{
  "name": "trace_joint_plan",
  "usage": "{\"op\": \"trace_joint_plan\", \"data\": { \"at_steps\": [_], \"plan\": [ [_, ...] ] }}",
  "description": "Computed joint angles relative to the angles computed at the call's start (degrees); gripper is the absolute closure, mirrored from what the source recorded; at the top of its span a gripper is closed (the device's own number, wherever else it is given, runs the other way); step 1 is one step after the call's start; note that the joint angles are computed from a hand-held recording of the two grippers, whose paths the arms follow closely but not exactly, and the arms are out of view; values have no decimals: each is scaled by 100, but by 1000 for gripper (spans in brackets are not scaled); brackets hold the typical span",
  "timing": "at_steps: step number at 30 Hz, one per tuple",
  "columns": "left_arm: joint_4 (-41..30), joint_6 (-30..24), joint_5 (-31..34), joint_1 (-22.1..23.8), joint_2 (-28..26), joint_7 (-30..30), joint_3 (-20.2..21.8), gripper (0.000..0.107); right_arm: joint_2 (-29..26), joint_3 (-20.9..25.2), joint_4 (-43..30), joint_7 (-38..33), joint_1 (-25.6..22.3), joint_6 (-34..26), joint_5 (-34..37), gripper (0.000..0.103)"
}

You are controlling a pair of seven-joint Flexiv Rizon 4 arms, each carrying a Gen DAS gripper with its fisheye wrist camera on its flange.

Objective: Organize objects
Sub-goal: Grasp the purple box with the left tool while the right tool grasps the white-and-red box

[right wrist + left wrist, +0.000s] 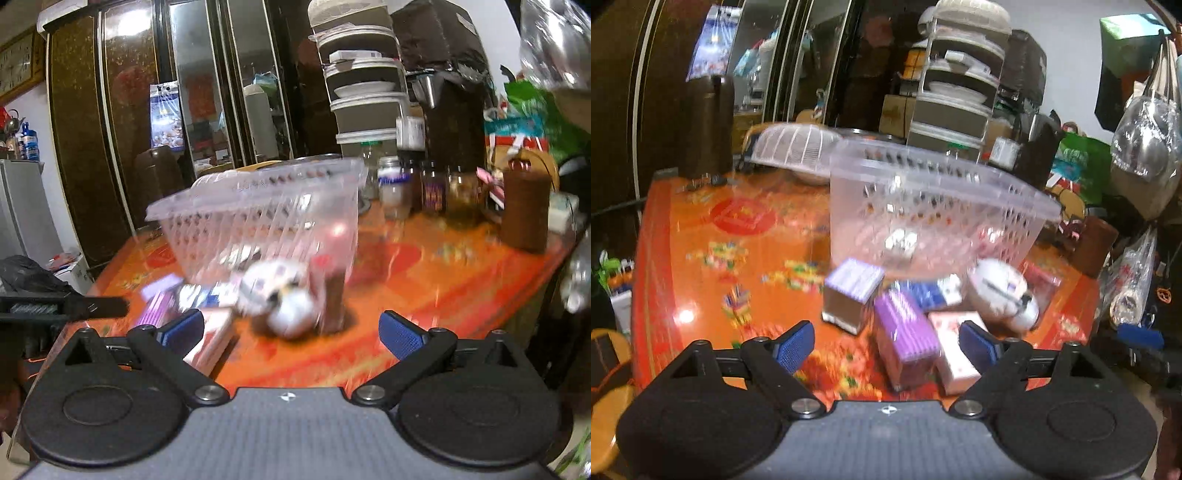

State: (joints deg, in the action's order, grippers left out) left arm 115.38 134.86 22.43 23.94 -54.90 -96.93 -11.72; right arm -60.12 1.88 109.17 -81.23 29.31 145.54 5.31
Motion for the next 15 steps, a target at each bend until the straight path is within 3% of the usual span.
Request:
{"op": "trace_joint_plan", "data": {
  "at_steps": [4,9,12,14,15],
  "plan": [
    [-231,-356,123,99,-110,28,-191,27,-201,-44,-56,-175,204,173,186,0],
    [-327,-146,-575,-584,-140,404,268,28,-399,70,-176,-135,200,432,218,0],
    [-328,-186,-774,-663,-178,478,294,40,-456,64,-217,-149,266,458,253,0],
    [-340,-299,-774,-608,-192,499,238,61,-469,47,-259,-189,343,421,311,0],
    [-362,-358,-806,-627,-209,538,243,63,-481,37,-283,-211,374,406,319,0]
  ]
}}
